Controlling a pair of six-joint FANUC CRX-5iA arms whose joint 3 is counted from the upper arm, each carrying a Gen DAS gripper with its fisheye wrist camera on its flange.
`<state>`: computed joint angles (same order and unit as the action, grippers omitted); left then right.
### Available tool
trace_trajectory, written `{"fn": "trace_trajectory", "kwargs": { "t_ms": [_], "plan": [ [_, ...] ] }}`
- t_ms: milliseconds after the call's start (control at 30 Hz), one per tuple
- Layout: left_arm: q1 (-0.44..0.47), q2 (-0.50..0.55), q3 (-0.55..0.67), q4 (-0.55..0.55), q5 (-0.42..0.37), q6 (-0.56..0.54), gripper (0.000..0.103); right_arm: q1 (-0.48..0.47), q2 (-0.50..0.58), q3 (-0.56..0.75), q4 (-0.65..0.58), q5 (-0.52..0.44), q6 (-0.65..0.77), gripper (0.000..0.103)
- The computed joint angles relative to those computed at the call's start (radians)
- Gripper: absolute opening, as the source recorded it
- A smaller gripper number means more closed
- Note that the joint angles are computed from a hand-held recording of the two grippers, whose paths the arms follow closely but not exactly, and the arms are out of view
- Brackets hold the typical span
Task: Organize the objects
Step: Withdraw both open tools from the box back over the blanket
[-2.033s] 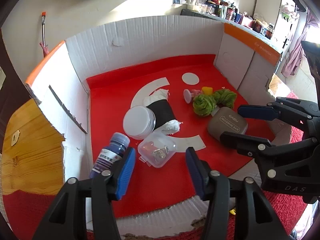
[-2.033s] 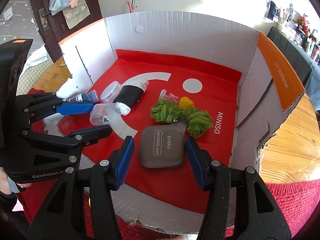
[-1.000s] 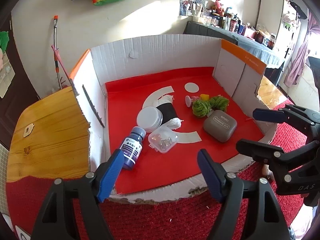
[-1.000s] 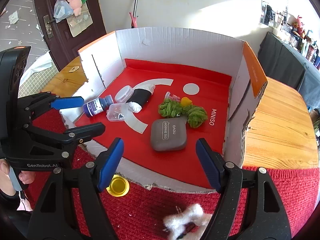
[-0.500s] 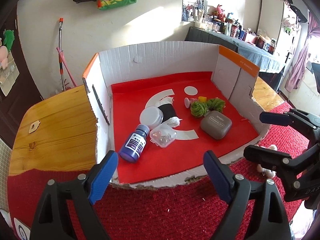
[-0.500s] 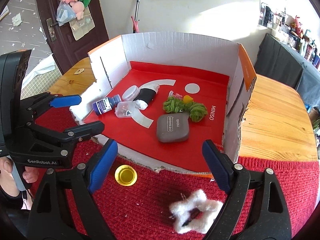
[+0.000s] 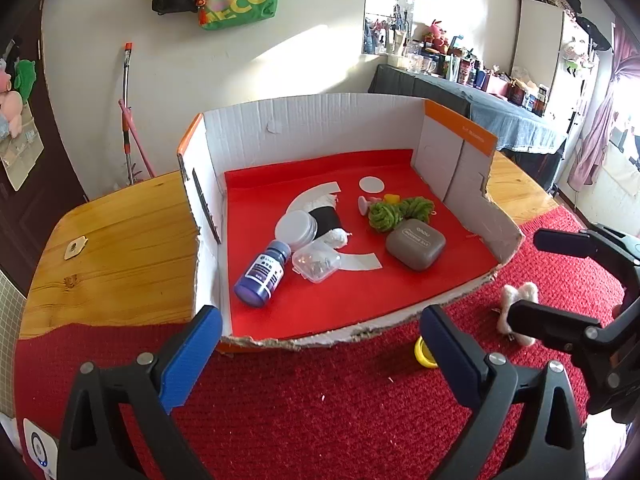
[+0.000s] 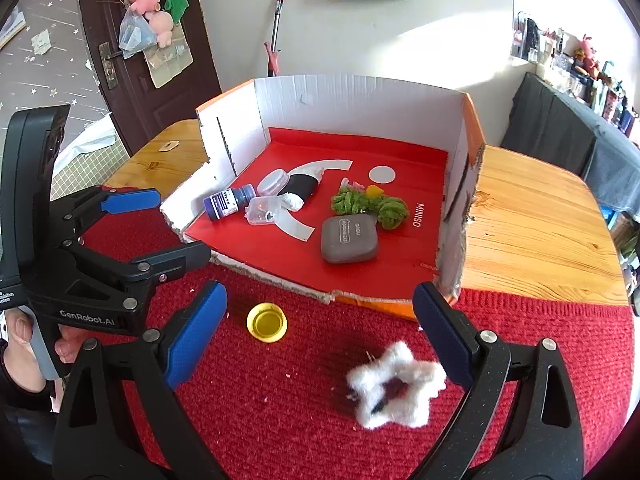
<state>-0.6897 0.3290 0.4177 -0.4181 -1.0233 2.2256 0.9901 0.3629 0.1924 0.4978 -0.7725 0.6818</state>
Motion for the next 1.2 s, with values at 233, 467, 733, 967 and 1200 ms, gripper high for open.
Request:
{"fn": "trace_trajectory", "kwargs": {
  "t_ms": [233, 467, 733, 967, 1200],
  "plan": [
    [-0.011, -0.012, -0.021, -0.003, 0.004, 0.016, 0.101, 0.014, -0.043, -0.073, 0.052, 0.018, -0.071, 0.098],
    [-0.029, -0.016, -0.033, -0.007, 0.012, 0.02, 0.103, 0.027, -0.083, -0.15, 0.103, 0.023, -0.149, 0.099],
    [-0.049, -0.004, -0.034, -0.007, 0.014, 0.012, 0.103, 0.038, -0.11, -0.205, 0.12, 0.014, -0.195, 0.103],
    [-0.05, 0.012, -0.034, 0.019, 0.018, -0.005, 0.103, 0.042, -0.121, -0.242, 0.153, -0.012, -0.246, 0.103],
    [-0.05, 0.033, -0.024, 0.041, 0.014, -0.023, 0.103, 0.046, -0.112, -0.258, 0.179, -0.041, -0.262, 0.103]
  ]
}}
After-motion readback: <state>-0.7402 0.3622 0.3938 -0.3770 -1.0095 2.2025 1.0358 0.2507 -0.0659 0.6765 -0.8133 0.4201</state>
